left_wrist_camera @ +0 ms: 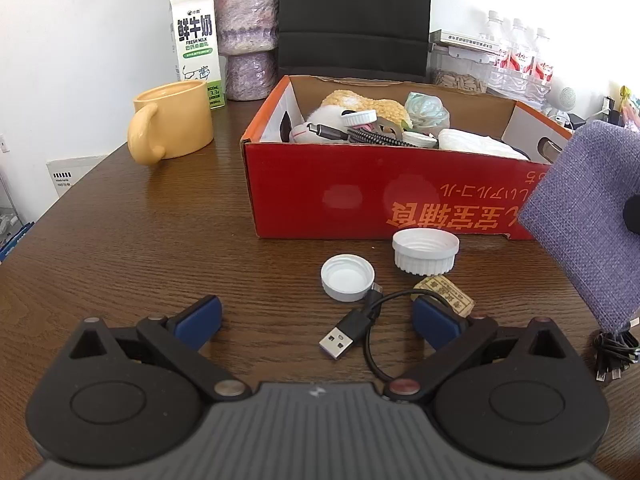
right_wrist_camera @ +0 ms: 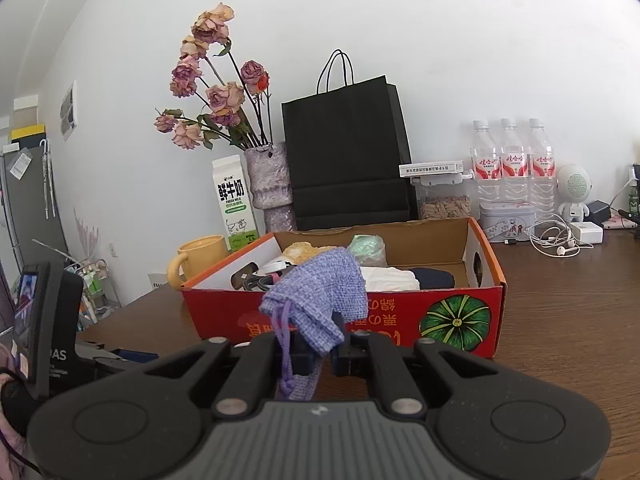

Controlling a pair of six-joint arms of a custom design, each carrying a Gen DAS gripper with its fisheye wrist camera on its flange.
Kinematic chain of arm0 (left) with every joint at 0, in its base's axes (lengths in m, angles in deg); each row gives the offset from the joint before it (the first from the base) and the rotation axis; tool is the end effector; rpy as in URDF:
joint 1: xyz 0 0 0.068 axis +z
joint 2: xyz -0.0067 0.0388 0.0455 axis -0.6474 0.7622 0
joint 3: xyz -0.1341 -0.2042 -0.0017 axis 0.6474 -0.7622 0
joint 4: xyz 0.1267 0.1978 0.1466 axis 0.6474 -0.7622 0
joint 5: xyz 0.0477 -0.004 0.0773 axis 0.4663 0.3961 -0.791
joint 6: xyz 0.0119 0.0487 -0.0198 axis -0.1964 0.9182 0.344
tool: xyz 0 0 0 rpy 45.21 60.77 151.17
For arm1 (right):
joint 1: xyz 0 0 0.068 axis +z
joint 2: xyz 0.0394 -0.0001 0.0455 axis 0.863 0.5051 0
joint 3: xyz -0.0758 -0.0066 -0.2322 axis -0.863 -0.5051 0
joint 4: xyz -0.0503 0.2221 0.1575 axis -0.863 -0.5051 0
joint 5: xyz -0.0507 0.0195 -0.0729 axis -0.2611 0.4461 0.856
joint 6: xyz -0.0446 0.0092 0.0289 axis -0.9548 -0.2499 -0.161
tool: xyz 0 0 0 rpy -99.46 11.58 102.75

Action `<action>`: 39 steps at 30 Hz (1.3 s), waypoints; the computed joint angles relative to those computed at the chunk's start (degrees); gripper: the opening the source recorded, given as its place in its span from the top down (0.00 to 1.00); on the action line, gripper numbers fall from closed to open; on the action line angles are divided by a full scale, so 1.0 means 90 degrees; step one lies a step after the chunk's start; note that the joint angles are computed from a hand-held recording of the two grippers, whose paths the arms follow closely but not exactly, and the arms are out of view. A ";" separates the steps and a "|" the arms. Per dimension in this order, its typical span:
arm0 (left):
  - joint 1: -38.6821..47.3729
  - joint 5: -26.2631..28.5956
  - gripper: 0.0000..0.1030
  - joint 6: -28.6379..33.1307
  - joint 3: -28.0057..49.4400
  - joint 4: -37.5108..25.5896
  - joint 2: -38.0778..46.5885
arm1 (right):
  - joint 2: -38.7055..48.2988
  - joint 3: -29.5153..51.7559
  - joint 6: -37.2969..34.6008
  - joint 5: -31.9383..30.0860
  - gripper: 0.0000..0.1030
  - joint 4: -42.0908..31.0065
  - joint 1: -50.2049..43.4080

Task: Organize objects
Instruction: 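Grasp the black USB cable with the left tool while right tool holds the bag, then carry the bag and cable into the box and release both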

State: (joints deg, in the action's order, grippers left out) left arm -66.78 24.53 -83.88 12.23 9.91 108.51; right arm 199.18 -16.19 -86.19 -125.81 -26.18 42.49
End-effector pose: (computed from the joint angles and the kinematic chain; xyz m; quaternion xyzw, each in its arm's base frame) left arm 0.2615 -0.1095 0.0186 -0.1201 0.8980 0.0627 0.4186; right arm 0.2902 -0.0594 0.0199 -0.2060 0.7788 0.2589 0.5329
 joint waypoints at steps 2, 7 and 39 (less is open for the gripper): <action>-0.0057 0.0014 0.20 0.0115 -0.0152 0.0293 -0.0047 | 0.0012 -0.0003 0.0023 0.0044 0.93 0.0028 0.0012; -0.0358 -0.0126 0.86 -0.0040 -0.0560 0.0775 -0.0239 | 0.0055 0.0024 0.0047 0.0093 0.93 0.0057 0.0030; -0.0410 -0.0893 0.87 0.1756 0.0190 0.2763 -0.0482 | 0.1321 0.1168 0.3348 0.0757 0.93 0.3037 0.0740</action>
